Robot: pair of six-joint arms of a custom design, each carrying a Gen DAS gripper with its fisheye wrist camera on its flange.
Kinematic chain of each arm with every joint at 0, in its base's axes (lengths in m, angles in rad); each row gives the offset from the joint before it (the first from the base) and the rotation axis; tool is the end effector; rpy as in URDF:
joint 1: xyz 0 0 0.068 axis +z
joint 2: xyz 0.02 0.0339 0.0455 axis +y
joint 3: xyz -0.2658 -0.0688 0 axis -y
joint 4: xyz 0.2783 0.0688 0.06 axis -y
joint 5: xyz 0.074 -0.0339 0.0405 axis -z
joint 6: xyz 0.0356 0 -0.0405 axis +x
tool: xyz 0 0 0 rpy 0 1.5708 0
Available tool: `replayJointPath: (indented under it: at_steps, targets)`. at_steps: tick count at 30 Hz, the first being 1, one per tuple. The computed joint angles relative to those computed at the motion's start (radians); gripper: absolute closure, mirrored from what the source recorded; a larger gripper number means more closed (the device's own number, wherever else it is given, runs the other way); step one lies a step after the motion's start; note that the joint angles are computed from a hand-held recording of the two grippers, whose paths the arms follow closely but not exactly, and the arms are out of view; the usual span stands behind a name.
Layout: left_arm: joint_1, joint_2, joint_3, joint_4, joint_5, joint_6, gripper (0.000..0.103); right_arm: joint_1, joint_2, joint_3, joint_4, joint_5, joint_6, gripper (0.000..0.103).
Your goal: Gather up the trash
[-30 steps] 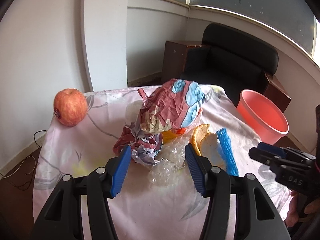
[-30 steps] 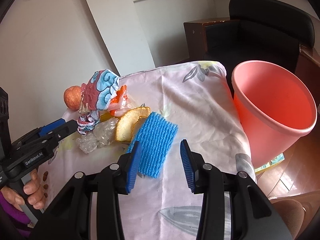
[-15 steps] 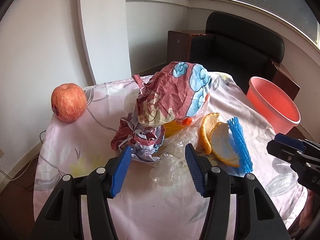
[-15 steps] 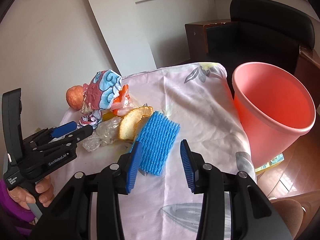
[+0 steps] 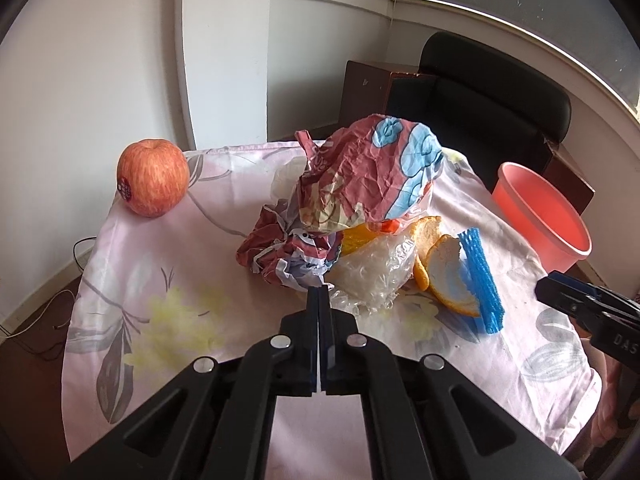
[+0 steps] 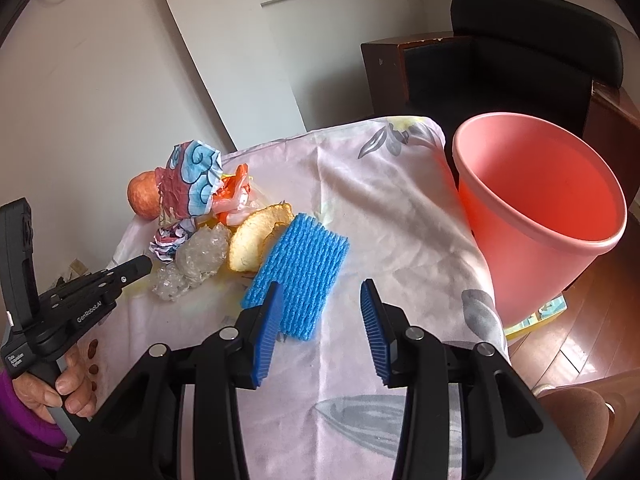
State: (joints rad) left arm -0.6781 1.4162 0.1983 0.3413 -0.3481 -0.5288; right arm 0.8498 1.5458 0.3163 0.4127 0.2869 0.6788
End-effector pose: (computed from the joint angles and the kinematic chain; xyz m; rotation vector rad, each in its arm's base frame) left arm 0.1636 -0.1162 0.0531 0.0265 2.3828 -0.1439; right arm 0.1641 0.1714 0.0582 -0.0676 2.3809 0.4036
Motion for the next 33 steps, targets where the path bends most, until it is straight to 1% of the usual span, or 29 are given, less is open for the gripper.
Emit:
replayJointPath:
  at_steps: [6, 9, 10, 12, 13, 14, 17, 20, 24, 26, 27, 28, 29, 30, 32, 33]
  targets:
    - [0.012, -0.171, -0.073, -0.041, 0.024, 0.004, 0.103, 0.040, 0.032, 0.038, -0.003, 0.009, 0.003, 0.062]
    - [0.040, -0.264, -0.099, -0.065, 0.066, 0.015, 0.103, 0.055, 0.043, 0.050, 0.000, 0.016, 0.008, 0.062]
    - [0.044, -0.284, -0.098, -0.074, 0.070, 0.017, 0.101, 0.058, 0.049, 0.058, -0.005, 0.020, 0.013, 0.062]
    - [0.056, -0.306, -0.085, -0.075, 0.086, 0.049, 0.084, 0.061, 0.060, 0.067, -0.002, 0.019, 0.021, 0.062]
    - [0.054, -0.300, -0.070, -0.071, 0.079, 0.061, 0.061, 0.061, 0.064, 0.070, -0.002, 0.019, 0.022, 0.062]
    - [0.056, -0.287, -0.055, -0.056, 0.075, 0.073, 0.047, 0.064, 0.069, 0.075, -0.004, 0.020, 0.025, 0.062]
    - [0.080, -0.205, 0.000, 0.013, 0.118, 0.139, 0.047, 0.070, 0.078, 0.088, -0.016, 0.024, 0.026, 0.062]
    - [0.093, -0.079, 0.080, 0.075, 0.131, 0.214, 0.047, 0.071, 0.086, 0.096, -0.029, 0.028, 0.028, 0.062]
    - [0.101, 0.042, 0.156, 0.150, 0.145, 0.292, 0.047, 0.062, 0.104, 0.106, -0.034, 0.028, 0.036, 0.062]
    - [0.106, 0.113, 0.202, 0.154, 0.130, 0.312, 0.047, 0.057, 0.114, 0.108, -0.027, 0.026, 0.039, 0.062]
    - [0.115, 0.144, 0.217, 0.157, 0.140, 0.312, 0.047, 0.056, 0.118, 0.109, -0.024, 0.025, 0.040, 0.062]
    - [0.125, 0.169, 0.224, 0.160, 0.156, 0.309, 0.053, 0.056, 0.121, 0.110, -0.023, 0.023, 0.039, 0.062]
    - [0.131, 0.187, 0.228, 0.163, 0.165, 0.304, 0.068, 0.056, 0.123, 0.112, -0.022, 0.022, 0.038, 0.062]
    - [0.135, 0.198, 0.220, 0.176, 0.170, 0.295, 0.072, 0.056, 0.127, 0.114, -0.020, 0.019, 0.038, 0.062]
    - [0.143, 0.186, 0.188, 0.208, 0.178, 0.278, 0.084, 0.053, 0.143, 0.123, -0.015, 0.009, 0.040, 0.062]
    - [0.152, 0.171, 0.171, 0.214, 0.191, 0.268, 0.084, 0.050, 0.154, 0.128, -0.010, -0.002, 0.041, 0.062]
